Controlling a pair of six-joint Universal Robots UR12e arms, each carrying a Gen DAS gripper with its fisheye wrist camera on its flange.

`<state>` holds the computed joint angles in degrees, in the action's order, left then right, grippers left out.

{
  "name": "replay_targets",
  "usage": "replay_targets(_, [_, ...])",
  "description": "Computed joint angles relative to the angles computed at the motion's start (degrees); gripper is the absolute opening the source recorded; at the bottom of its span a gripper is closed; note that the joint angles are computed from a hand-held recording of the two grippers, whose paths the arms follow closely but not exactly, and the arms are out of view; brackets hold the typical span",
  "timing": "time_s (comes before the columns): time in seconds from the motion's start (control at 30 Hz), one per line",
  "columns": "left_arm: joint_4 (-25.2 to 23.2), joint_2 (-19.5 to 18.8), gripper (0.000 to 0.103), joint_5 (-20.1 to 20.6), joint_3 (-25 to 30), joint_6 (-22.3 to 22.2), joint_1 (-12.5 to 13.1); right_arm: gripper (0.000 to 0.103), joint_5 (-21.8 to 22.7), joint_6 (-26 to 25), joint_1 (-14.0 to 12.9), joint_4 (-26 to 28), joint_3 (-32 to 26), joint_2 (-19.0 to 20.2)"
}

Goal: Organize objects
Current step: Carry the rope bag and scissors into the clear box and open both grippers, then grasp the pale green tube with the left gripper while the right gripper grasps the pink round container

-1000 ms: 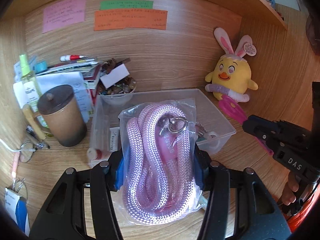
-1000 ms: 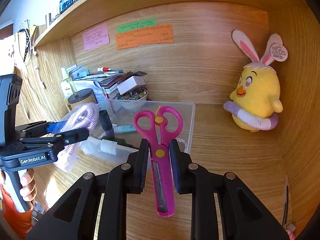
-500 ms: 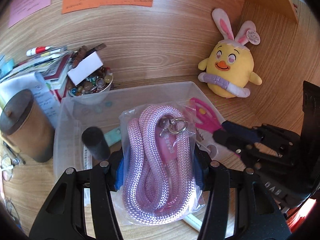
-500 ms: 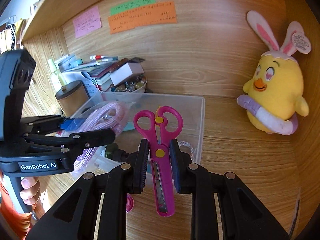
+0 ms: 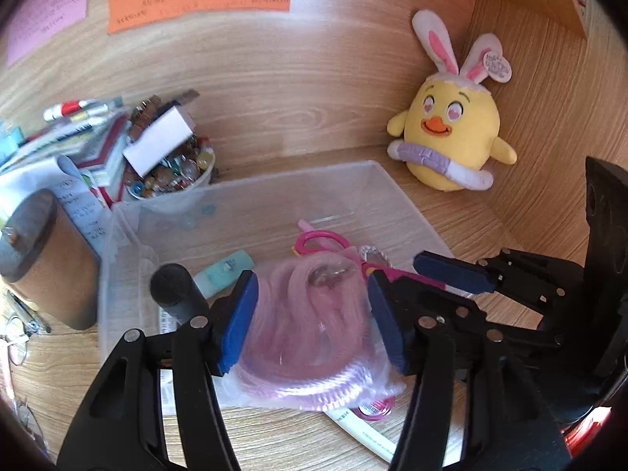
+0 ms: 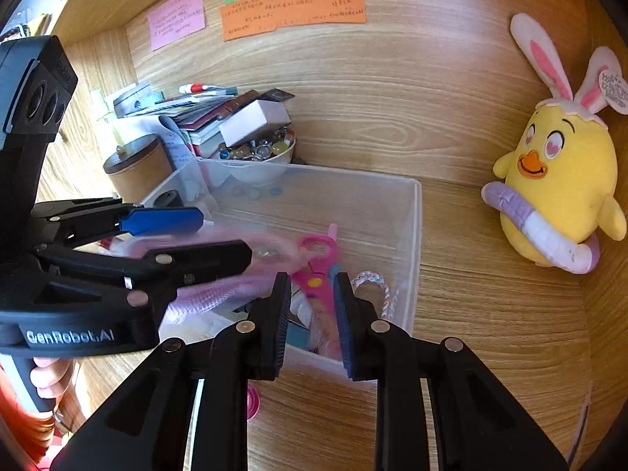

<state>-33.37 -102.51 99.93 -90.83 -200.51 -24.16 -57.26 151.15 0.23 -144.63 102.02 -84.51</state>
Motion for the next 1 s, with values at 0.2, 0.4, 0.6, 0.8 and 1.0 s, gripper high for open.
replay_targets(0.2, [2.5, 1.1, 0.068, 4.0, -1.1, 0.9, -1.5, 0.026, 1.5, -1.1, -1.1, -0.5, 1.7, -1.8])
replay_targets(0.4, [2.7, 2.1, 0.084, 9.6, -2.6, 1.6, -4.0, 0.031, 3.8, -2.6, -2.7, 0.1, 3.7, -4.1])
replay_targets(0.6, [1.3, 3.0, 0.091, 9.7, -4.6, -0.4, -5.1, 0.043, 4.8, -3.8, -4.1, -0.4, 6.0, -6.1])
replay_targets(0.8, [-3.7, 2.3, 0.091, 5.0, -4.9, -3.5, -4.9, 0.043, 3.7, -5.8, -4.9, 1.1, 7.6, -7.4])
replay_targets(1.0, [-8.5, 0.8, 0.070, 3.9, -4.2, -6.1, -5.4, 0.043, 2.3, -7.1, -5.1, 3.9, 8.2, -7.4])
